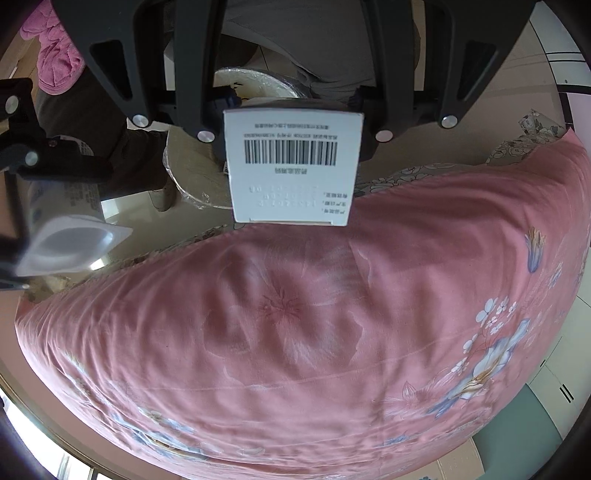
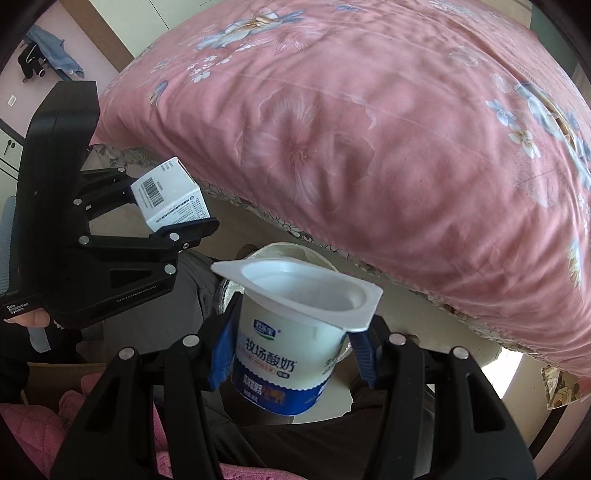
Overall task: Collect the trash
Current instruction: 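Carry the barcode box and yogurt cup in both tools over the trash bin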
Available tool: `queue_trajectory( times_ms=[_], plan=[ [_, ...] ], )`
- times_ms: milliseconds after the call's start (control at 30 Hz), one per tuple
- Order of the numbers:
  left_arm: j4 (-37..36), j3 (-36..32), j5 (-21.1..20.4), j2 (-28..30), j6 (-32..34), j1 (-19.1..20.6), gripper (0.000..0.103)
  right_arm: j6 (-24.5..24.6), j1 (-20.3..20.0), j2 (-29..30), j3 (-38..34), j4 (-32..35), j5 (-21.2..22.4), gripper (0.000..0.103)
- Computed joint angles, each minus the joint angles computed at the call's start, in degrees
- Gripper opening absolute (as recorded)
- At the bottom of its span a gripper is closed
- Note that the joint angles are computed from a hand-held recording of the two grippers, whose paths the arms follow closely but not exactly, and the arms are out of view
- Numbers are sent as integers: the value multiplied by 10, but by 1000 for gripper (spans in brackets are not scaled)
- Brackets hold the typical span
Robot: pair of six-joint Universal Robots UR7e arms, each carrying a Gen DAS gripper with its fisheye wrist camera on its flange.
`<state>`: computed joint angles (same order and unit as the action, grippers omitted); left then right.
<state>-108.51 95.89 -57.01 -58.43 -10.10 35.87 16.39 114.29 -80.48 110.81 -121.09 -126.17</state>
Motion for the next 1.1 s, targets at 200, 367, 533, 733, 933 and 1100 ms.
queue_trajectory(
  times_ms=[200,367,533,733,933,1100],
  plan=[
    [9,16,-20,6,-16,15,45,0,-24,9,39,-27,30,55],
    [18,28,-37,15,-30,30,45,3,-44,15,68,-52,49,55],
    [18,37,-44,26,-47,43,45,8,-66,19,92,-67,61,55],
    [22,39,-60,46,-67,62,45,9,-96,41,114,-98,74,55],
    [18,43,-77,68,-87,80,45,10,-131,65,137,-139,85,55],
    [19,42,-84,86,-102,95,45,13,-158,85,148,-166,90,55]
  ],
)
